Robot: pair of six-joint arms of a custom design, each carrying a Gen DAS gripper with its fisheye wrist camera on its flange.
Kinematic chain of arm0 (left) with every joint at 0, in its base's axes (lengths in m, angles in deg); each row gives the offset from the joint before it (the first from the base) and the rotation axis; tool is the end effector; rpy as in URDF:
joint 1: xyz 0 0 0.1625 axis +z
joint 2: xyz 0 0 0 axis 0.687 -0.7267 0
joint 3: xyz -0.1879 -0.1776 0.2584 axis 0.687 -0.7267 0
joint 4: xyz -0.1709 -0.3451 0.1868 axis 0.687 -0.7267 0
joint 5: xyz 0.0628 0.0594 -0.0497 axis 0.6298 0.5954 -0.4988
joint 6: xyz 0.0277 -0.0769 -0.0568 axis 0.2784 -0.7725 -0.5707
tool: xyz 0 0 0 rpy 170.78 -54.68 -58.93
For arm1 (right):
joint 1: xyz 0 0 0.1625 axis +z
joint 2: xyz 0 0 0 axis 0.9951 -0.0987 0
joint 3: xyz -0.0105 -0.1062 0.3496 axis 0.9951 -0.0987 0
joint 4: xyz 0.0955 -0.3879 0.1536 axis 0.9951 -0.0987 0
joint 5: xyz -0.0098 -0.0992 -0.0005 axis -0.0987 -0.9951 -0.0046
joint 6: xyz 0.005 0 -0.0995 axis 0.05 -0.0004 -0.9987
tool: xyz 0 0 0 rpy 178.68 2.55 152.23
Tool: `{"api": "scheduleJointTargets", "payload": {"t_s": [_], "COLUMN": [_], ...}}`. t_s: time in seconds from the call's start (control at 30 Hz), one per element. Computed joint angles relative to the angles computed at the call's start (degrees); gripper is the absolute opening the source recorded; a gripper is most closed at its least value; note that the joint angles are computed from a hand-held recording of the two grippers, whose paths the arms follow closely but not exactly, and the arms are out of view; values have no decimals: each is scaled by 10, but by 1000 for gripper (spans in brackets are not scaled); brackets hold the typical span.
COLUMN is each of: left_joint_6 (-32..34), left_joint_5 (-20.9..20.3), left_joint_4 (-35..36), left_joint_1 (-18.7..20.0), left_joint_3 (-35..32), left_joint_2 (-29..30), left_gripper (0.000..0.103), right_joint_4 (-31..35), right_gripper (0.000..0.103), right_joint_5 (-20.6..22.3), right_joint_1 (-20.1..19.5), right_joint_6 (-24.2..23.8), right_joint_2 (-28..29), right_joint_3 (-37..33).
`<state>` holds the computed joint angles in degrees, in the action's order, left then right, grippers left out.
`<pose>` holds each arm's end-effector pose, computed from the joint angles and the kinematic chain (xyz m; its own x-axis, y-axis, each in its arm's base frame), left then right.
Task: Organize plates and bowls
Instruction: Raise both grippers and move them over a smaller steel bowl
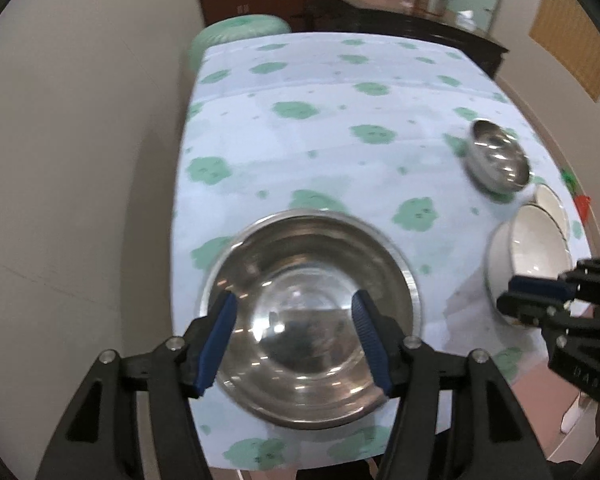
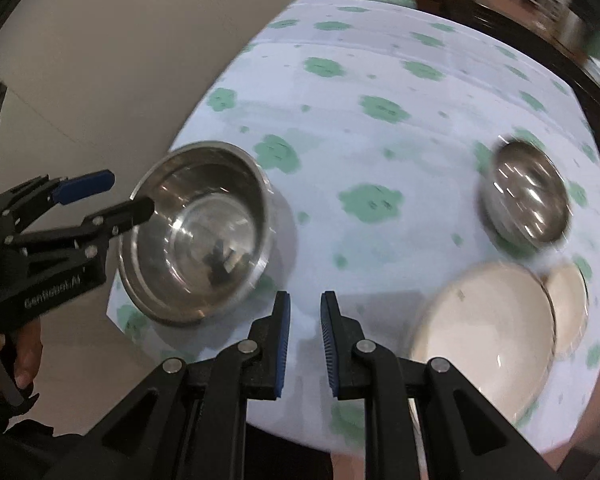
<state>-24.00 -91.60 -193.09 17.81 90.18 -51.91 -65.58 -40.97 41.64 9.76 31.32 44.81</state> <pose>-0.0497 -0.4989 0.3800 -0.6378 0.4281 -0.6403 0.5611 0.8277 -0.0055 0.4080 -0.4396 -0.0188 -0.7875 -0.0531 0.6140 -0.1903 0.9685 -0.1603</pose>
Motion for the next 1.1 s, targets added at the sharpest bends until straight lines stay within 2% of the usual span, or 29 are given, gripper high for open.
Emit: {"api": "scheduleJointTargets", "payload": {"t_s": [0.17,0.33,0.53,0.83,1.1], "left_joint_6": [8,3,-41,-96,-114], "left_joint_5": [-20,-22,-14,-20,-33], "left_joint_4": [5,-2,-17,-44,-77], "left_joint_1": [-25,-54,-77,-107,-112], "left_joint_3": [10,17,9,-27,-66], "left_joint_2": [-3,6,53,169,262], "left_gripper": [60,60,60,60,60], "right_joint_4": [16,-8,-41,-92,-118], "right_gripper": [18,18,18,18,18], "right_joint_5": [-12,-18,-27,-32,-37], "right_joint_1": [8,3,-27,-107,-173], "right_joint_6": [61,57,7,-79,-131], "right_joint_2": [-36,-61,-108,-202,-254], "right_joint_3": [41,68,105,162,188]}}
